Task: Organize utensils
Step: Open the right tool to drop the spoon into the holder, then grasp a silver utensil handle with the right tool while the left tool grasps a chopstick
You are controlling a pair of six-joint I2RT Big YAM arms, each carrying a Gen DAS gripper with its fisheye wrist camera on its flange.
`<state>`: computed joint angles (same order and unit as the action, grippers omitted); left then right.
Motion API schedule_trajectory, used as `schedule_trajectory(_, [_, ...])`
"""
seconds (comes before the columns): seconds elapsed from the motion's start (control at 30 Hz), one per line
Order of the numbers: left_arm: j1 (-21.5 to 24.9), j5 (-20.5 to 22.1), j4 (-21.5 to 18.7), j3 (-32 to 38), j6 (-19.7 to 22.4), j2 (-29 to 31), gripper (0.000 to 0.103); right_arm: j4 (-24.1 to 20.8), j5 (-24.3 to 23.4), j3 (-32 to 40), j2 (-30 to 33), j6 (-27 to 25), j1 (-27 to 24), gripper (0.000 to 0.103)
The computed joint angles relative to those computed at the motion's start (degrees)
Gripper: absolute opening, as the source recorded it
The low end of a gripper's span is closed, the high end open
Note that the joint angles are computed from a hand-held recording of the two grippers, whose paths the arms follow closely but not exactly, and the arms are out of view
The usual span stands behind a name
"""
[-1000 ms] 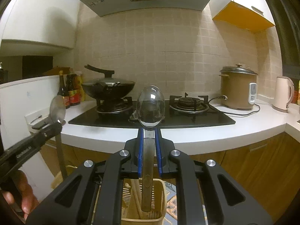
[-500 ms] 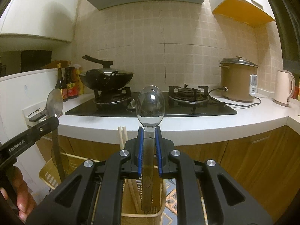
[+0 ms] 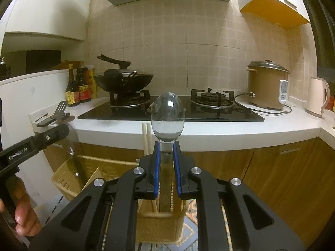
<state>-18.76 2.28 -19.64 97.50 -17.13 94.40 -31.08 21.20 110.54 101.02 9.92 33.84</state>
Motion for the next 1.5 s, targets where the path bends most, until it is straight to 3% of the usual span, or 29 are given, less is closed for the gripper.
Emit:
schedule_trajectory(0.43, [0.21, -0.38, -0.08, -6.32, 0.06, -7.78, 0.032, -3.09, 0.15, -5.35, -6.92, 1.63, 1.33, 0.012])
schedule_trajectory(0.63, [0.11, -1.03, -1.09, -8.86, 0.04, -11.11, 0.033, -5.28, 0.35, -6.07, -8.67, 3.12, 1.72, 0.012])
schedule_trajectory(0.73, [-0.10, -1.45, -4.77, -8.52, 0.04, -12.12, 0.034, -7.47, 0.92, -6.44, -9.95, 3.81, 2.05, 0.019])
schedule_trajectory(0.8, [-0.20, -0.99, -7.96, -8.17, 0.46, -12.83, 0.041, -9.06, 2.20, -6.92, -10.91, 3.76, 2.57, 0.046])
schedule_trajectory(0.83, [-0.27, -0.92, -9.30, -8.04, 0.66, -13.09, 0.043, -9.30, 2.73, -7.79, -11.75, 3.75, 2.89, 0.051])
schedule_trajectory(1.0, [-0.79, 0.28, -16.16, -8.36, 2.53, -14.28, 0.043, -15.67, 1.67, -8.88, -13.27, 4.57, 4.31, 0.052])
schedule_trajectory(1.2, [-0.44, 2.48, -22.60, -9.68, 3.39, -14.22, 0.043, -23.82, -4.66, -9.21, -13.18, 8.53, 4.70, 0.052])
schedule_trajectory(1.27, [-0.31, 2.58, -25.78, -9.26, 4.03, -13.20, 0.043, -26.82, -8.16, -8.94, -12.70, 10.51, 4.06, 0.052])
schedule_trajectory(1.37, [0.02, 4.25, -33.99, -7.20, 5.58, -9.82, 0.042, -32.14, -14.76, -7.67, -10.99, 12.83, 2.89, 0.052])
schedule_trajectory(1.5, [0.51, 6.28, -42.53, -4.90, 7.10, -5.24, 0.034, -38.68, -24.95, -6.12, -7.57, 15.19, 1.56, 0.052])
